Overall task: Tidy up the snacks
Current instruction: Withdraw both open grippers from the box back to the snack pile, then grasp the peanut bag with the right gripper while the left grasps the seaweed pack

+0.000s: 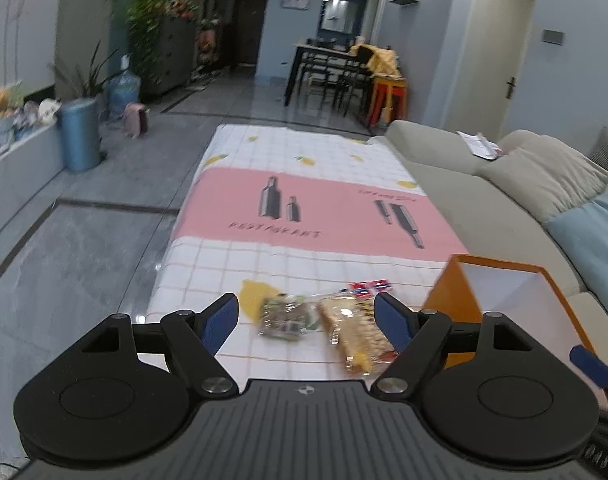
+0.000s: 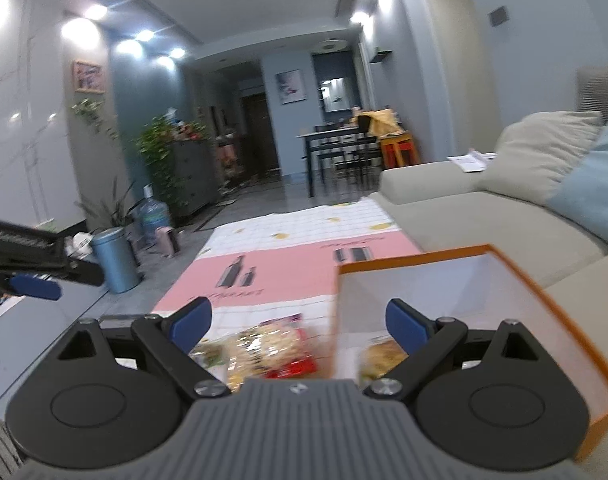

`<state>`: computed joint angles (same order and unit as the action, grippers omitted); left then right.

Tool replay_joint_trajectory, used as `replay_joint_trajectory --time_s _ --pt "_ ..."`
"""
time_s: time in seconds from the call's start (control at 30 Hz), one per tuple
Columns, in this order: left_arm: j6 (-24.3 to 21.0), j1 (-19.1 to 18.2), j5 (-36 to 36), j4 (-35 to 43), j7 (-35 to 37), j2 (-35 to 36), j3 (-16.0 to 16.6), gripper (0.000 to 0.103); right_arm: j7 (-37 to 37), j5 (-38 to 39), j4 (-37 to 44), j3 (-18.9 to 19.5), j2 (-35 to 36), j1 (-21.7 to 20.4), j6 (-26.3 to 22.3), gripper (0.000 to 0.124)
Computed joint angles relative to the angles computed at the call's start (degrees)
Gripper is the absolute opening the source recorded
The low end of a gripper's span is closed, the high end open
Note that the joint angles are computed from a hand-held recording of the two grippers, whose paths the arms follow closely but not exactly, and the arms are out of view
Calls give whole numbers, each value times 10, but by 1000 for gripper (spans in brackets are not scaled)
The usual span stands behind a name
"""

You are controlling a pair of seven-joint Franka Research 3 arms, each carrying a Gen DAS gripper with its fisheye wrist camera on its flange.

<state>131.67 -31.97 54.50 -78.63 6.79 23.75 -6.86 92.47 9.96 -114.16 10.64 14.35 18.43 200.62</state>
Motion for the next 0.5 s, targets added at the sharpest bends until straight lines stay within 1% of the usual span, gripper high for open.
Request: replay_joint_trajectory --time_s 0.1,0.13,0.17,0.2,0.27,0.33,0.4,0.43,0.5 --pt "1 18 -22 -25 19 -13 -2 91 -25 2 26 -5 22 25 -17 92" --pt "1 22 -25 -35 21 -17 -2 91 -41 12 35 -16 28 43 -24 92" --pt "4 28 -27 -44 22 -21 -2 91 -64 26 50 -34 38 70 -36 92" --pt "7 34 -32 -52 23 -24 -3 91 -88 46 65 -63 48 105 -49 91" --pt "11 47 -45 -65 27 -27 -5 91 -129 95 97 -145 71 194 -80 91" --pt "17 58 -62 -73 34 -28 -8 91 -133 117 134 -205 99 253 -117 91" --pt "21 68 -82 -79 45 -27 -11 91 -110 110 164 -248 123 288 -151 91" --pt "23 72 -89 -83 50 -28 -12 91 -97 103 178 -262 134 298 -164 91" --pt "19 75 -100 -83 61 -25 -13 91 -77 87 202 -274 151 302 -185 91"
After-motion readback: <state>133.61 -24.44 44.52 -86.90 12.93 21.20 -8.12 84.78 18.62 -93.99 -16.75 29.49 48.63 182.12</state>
